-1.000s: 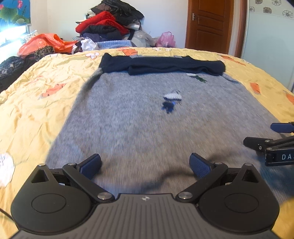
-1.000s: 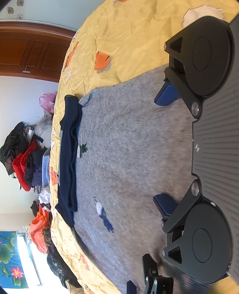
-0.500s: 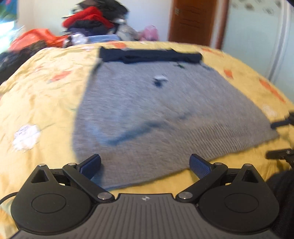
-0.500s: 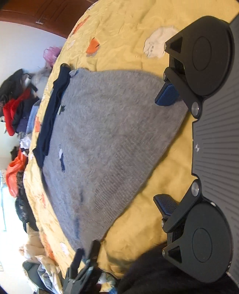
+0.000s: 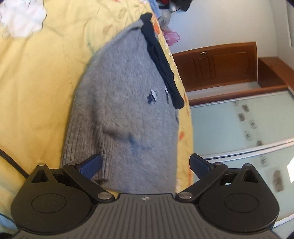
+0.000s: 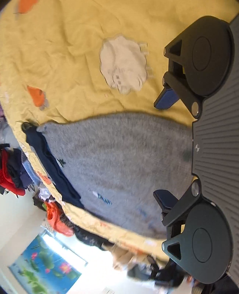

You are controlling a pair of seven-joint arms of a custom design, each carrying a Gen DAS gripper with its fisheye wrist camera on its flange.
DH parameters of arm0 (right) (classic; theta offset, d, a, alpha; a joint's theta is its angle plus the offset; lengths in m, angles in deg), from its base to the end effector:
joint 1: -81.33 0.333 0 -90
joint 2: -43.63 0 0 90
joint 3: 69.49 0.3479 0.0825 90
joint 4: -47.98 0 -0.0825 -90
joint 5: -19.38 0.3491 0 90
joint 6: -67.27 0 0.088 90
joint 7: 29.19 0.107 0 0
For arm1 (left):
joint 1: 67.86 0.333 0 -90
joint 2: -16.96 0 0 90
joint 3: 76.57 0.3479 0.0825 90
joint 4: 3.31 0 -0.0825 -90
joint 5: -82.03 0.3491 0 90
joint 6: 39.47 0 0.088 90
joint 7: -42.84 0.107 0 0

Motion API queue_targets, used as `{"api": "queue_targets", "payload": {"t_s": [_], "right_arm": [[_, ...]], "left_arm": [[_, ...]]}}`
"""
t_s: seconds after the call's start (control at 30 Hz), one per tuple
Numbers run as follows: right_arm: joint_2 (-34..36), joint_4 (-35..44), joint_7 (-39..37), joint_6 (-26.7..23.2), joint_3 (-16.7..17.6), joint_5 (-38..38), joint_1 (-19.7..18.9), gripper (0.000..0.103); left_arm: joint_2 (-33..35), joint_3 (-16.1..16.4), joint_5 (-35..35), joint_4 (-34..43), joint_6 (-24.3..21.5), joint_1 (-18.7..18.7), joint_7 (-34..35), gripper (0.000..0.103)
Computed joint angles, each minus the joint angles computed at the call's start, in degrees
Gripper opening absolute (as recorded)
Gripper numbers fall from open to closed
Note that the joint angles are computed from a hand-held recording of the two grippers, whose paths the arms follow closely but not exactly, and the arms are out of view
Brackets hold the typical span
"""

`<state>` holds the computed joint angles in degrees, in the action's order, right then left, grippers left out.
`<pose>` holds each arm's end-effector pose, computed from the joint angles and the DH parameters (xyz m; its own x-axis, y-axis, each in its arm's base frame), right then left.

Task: Fold small clothes
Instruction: 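Move both grippers down to the ribbed hem of the grey sweater, then close both grippers on the ribbed hem of the grey sweater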

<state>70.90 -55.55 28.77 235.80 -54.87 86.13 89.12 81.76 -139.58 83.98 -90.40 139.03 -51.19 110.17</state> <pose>0.6398 0.1735 0.3797 -0.0031 -0.8018 -0.5976 -0.8278 0.3373 -0.4483 0.7005 -0.2862 0.3463 0.0850 -0.4103 0.9080 -0.8827 -0.4537 -0.1224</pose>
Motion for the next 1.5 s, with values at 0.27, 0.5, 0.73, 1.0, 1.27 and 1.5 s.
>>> {"api": "queue_targets", "payload": {"t_s": [0.27, 0.5, 0.73, 1.0, 1.27, 1.5], "right_arm": [[2.65, 5.50, 7.70, -11.69, -2.13, -2.59, -0.69, 0.065], [2.15, 4.93, 7.69, -12.96, -2.14, -2.65, -1.30, 0.062], [2.61, 5.70, 5.76, -13.83, -1.93, -1.30, -1.81, 0.067], [2.60, 5.59, 4.29, -14.06, -1.88, 0.61, -2.00, 0.068], [2.42, 5.35, 2.16, -13.93, -1.84, 3.03, -1.86, 0.074], [2.28, 5.40, 3.19, -15.18, -2.58, 1.46, -1.34, 0.069]], "left_arm": [[-3.86, 3.51, -3.94, 1.83, -4.91, -1.54, 0.87, 0.103], [-11.36, 16.10, -5.04, 6.47, -13.13, -8.10, 1.89, 0.103], [-14.37, 25.87, -5.76, 11.10, -19.03, -14.55, 2.67, 0.103], [-16.95, 26.81, -13.91, 6.46, -13.62, -13.15, 5.94, 0.103], [-12.42, 19.33, -21.62, 7.47, -13.59, -8.94, 14.52, 0.103], [-12.43, 15.84, -28.35, 4.93, -14.50, -7.10, 20.85, 0.080]]}}
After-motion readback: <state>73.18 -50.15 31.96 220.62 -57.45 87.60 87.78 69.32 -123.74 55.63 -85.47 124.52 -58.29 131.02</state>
